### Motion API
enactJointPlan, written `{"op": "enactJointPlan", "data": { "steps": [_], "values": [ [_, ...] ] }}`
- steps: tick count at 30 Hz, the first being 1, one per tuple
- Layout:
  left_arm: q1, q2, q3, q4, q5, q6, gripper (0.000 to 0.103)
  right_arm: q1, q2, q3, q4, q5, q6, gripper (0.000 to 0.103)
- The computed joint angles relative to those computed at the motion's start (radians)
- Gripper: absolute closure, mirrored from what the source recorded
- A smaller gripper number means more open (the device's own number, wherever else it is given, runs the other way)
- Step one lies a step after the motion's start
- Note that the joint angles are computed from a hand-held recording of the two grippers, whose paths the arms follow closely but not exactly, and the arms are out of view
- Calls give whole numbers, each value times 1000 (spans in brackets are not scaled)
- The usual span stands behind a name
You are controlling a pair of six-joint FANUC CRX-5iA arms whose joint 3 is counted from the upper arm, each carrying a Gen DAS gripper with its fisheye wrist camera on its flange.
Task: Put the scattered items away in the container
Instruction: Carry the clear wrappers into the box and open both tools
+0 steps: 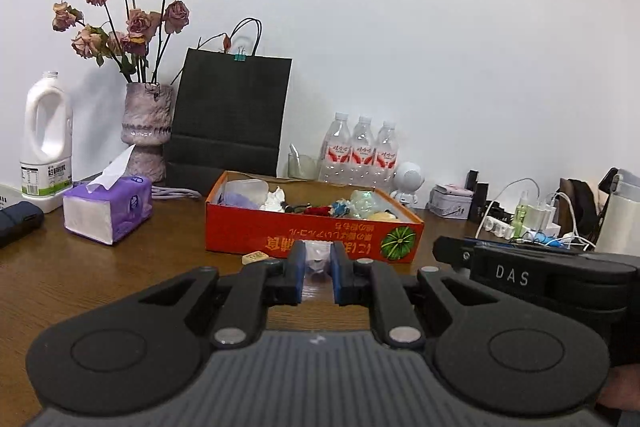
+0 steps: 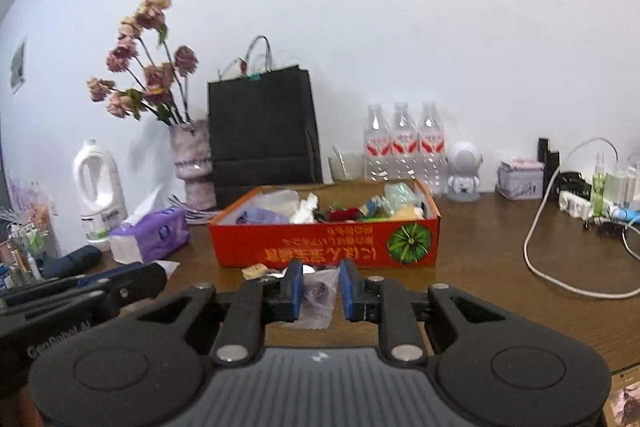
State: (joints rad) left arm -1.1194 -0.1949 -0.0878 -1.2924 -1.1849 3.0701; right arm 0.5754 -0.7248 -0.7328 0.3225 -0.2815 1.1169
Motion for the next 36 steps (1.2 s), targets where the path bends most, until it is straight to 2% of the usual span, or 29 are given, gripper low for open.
{"op": "enactJointPlan", "data": {
  "steps": [5,9,11,12,14,17,18,19,20,22,24,26,28,30,32,34,35,36],
  "values": [
    [32,-1,11,8,28,-13,89,6,-15,11,-27,-15,34,85],
    [178,-15,18,92,169,-98,89,-28,61,92,-124,-23,137,85],
    [289,-3,44,161,256,-163,89,-62,128,166,-228,-19,238,85],
    [360,8,60,221,317,-212,89,-82,168,209,-281,-17,290,85],
    [527,50,104,404,450,-385,89,-129,275,340,-438,-41,446,85],
    [690,184,220,637,521,-695,89,-230,484,613,-734,-170,694,84],
    [749,244,268,768,521,-815,89,-255,559,699,-767,-230,696,84],
    [801,299,307,899,515,-928,89,-262,646,786,-748,-277,647,84],
    [840,351,348,1000,496,-1009,89,-272,733,891,-735,-373,607,84],
    [880,462,462,1099,413,-1109,89,-279,889,1076,-716,-529,560,84],
    [909,545,540,1170,350,-1159,89,-263,1044,1268,-660,-706,514,84],
    [939,608,592,1260,299,-1213,88,-251,1150,1397,-625,-813,484,84],
    [949,645,628,1287,265,-1255,88,-237,1219,1468,-581,-869,451,83],
    [950,652,631,1276,275,-1271,85,-226,1256,1499,-543,-899,432,81],
    [964,645,604,1325,299,-1311,82,-231,1268,1508,-561,-897,455,78],
    [972,623,564,1357,335,-1351,75,-232,1261,1504,-560,-890,450,74],
    [972,620,567,1353,331,-1353,67,-231,1247,1487,-551,-870,445,72],
    [974,618,572,1350,322,-1349,65,-233,1237,1479,-550,-858,446,66]
  ]
}}
